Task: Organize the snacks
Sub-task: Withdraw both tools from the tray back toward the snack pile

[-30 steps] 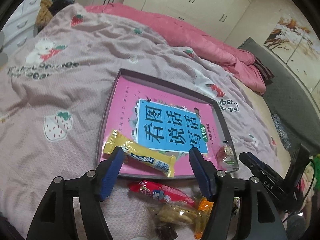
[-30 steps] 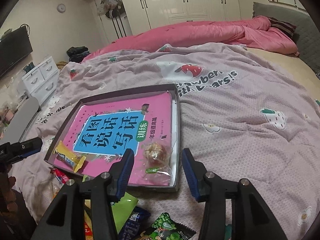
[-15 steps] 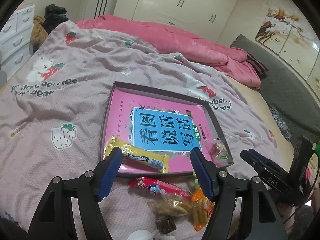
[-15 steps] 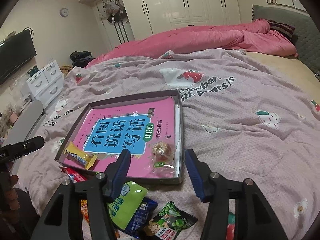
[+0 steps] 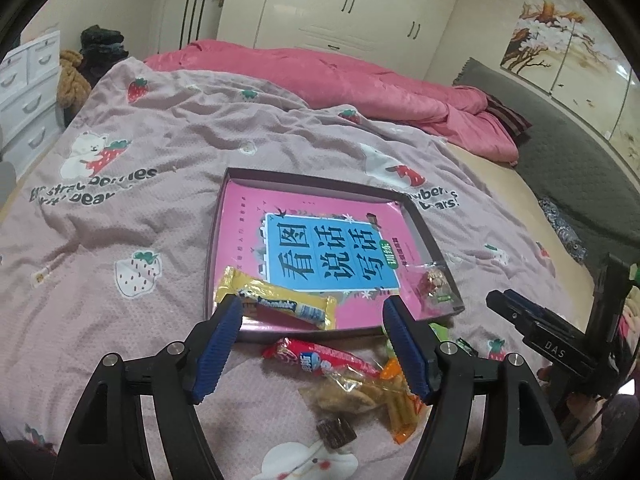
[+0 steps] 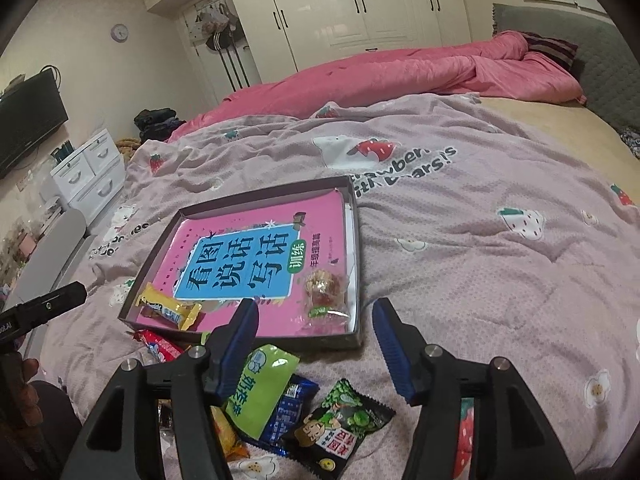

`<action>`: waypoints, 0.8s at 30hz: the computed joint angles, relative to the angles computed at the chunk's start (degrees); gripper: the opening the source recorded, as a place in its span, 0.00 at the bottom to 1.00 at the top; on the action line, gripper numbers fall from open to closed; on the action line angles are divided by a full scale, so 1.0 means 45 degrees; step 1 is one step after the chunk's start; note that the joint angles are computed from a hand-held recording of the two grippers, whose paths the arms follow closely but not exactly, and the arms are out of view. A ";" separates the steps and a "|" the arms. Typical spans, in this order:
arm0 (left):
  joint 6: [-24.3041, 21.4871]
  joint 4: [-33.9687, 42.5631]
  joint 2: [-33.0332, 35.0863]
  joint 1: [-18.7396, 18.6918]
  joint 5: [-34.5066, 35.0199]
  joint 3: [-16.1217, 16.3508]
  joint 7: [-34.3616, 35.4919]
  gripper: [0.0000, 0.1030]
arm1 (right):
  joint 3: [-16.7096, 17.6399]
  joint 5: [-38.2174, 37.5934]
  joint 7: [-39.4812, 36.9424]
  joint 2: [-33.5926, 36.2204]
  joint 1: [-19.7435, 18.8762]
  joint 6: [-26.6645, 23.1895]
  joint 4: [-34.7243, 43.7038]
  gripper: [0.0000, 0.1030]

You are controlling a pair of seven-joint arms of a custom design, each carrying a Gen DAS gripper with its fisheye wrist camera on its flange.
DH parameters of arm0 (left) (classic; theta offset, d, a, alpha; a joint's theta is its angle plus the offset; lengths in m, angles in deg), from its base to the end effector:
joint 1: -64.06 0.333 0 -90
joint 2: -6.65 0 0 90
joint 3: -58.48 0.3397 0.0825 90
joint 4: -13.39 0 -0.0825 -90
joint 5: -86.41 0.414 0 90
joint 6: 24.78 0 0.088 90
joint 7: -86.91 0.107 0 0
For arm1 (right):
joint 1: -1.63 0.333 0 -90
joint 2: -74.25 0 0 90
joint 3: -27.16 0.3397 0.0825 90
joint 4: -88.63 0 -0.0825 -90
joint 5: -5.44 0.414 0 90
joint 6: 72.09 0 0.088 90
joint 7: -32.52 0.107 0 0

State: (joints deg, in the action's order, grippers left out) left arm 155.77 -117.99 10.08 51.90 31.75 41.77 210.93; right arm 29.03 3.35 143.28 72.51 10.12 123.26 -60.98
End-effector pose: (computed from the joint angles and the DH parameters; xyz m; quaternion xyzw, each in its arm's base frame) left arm 0.5313 -0.2085 0.3958 -0.6071 0.6935 -0.3654 0.1303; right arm 0.4916 0.0941 0.3608 -0.5999 0.6915 -0.2006 0.3490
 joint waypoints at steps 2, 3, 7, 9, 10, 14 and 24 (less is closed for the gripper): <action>-0.0017 -0.0093 -0.0062 -0.0044 0.0187 0.0026 -0.0121 0.72 | 0.0455 0.1352 -0.1020 -0.0162 -0.0123 -0.0066 -0.0130 0.58; -0.0032 -0.0143 -0.0089 -0.0083 0.0374 0.0062 -0.0247 0.72 | 0.0480 0.1457 -0.1056 -0.0250 -0.0111 -0.0044 -0.0214 0.58; -0.0073 -0.0390 -0.0226 -0.0225 0.1223 0.0188 -0.0901 0.72 | 0.1354 0.3034 -0.2008 -0.0703 -0.0562 -0.0140 -0.0557 0.63; -0.0184 -0.0514 -0.0307 -0.0287 0.1623 0.0255 -0.1214 0.72 | 0.2325 0.4152 -0.2694 -0.0895 -0.1227 -0.0346 -0.0630 0.63; -0.0189 -0.0550 -0.0329 -0.0312 0.1653 0.0252 -0.1205 0.72 | 0.2572 0.4307 -0.2769 -0.0952 -0.1413 -0.0433 -0.0656 0.63; -0.0208 -0.0886 -0.0377 -0.0515 0.3804 0.0560 -0.2946 0.73 | 0.2845 0.3867 -0.2274 -0.1224 -0.1658 -0.0715 -0.0854 0.63; -0.0561 -0.1250 -0.0611 -0.0589 0.4363 0.0477 -0.3212 0.73 | 0.4792 0.3151 -0.1112 -0.2124 -0.3470 -0.1086 -0.1426 0.63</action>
State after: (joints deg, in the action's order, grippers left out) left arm 153.25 -123.62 7.34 49.25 51.38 43.91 196.48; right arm 50.59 17.52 138.27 62.95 -5.50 118.37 -67.40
